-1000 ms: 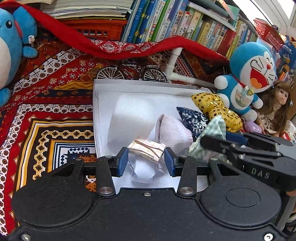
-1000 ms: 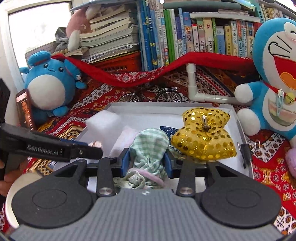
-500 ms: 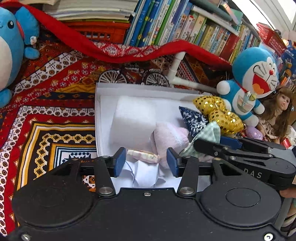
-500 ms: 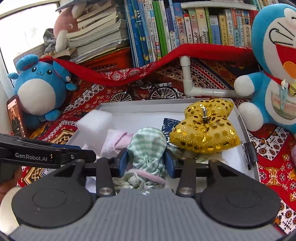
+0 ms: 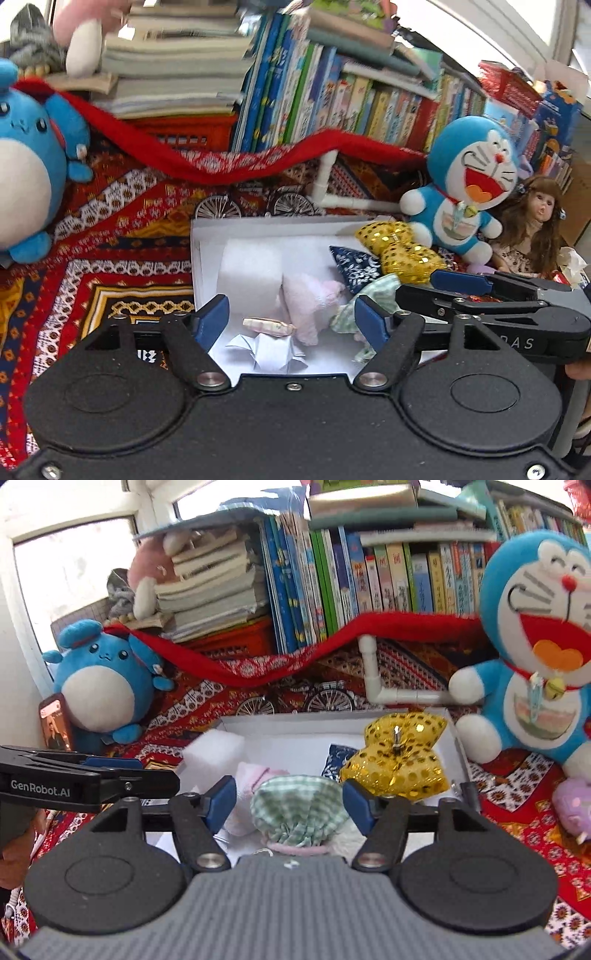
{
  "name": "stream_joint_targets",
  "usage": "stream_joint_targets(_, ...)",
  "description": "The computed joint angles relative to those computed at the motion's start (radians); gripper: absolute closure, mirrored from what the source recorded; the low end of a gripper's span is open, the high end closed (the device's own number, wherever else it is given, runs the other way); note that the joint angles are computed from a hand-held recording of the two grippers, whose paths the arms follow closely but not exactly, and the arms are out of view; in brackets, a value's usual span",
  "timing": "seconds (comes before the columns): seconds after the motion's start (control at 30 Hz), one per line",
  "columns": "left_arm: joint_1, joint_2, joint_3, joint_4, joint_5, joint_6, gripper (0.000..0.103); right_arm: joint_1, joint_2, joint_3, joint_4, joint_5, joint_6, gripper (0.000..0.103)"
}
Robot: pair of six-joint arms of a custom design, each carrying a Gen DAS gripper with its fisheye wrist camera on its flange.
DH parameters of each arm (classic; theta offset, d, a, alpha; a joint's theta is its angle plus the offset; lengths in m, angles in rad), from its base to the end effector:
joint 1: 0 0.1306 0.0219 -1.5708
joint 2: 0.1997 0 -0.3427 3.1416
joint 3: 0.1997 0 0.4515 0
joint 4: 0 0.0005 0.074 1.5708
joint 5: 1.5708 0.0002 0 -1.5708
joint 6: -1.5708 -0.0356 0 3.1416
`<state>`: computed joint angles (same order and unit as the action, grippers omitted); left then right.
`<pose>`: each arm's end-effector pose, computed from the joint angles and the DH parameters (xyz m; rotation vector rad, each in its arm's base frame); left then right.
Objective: Organize soft objects
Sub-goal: 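Lower the white packet into the tray with the left tool while the right tool releases the gingham cloth, then reach the left tool to the blue mask packet while the right tool reaches the green scrunchie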
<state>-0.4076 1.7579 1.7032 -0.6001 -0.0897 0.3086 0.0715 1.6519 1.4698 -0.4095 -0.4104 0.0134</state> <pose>0.6333 -0.2705 0.3565 0.0613 2.2376 -0.2926 0.6467 0.0601 0.3185 -0.3266 2.1196 0.4764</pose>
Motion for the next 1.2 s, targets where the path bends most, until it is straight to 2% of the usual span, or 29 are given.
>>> stream_joint_targets(0.37, -0.066, -0.176, -0.184, 0.112, -0.046, -0.035, 0.023, -0.031, -0.204, -0.211, 0.141, -0.014, 0.097, 0.014)
stream_joint_targets(0.73, -0.147, -0.312, -0.329, 0.197, -0.087, -0.066, 0.019, -0.064, -0.381, -0.391, 0.24, -0.048, 0.173, 0.002)
stream_joint_targets(1.2, -0.266, -0.425, -0.51, 0.359, -0.175, -0.067, 0.017, -0.132, -0.544, -0.59, 0.336, -0.048, 0.199, 0.0)
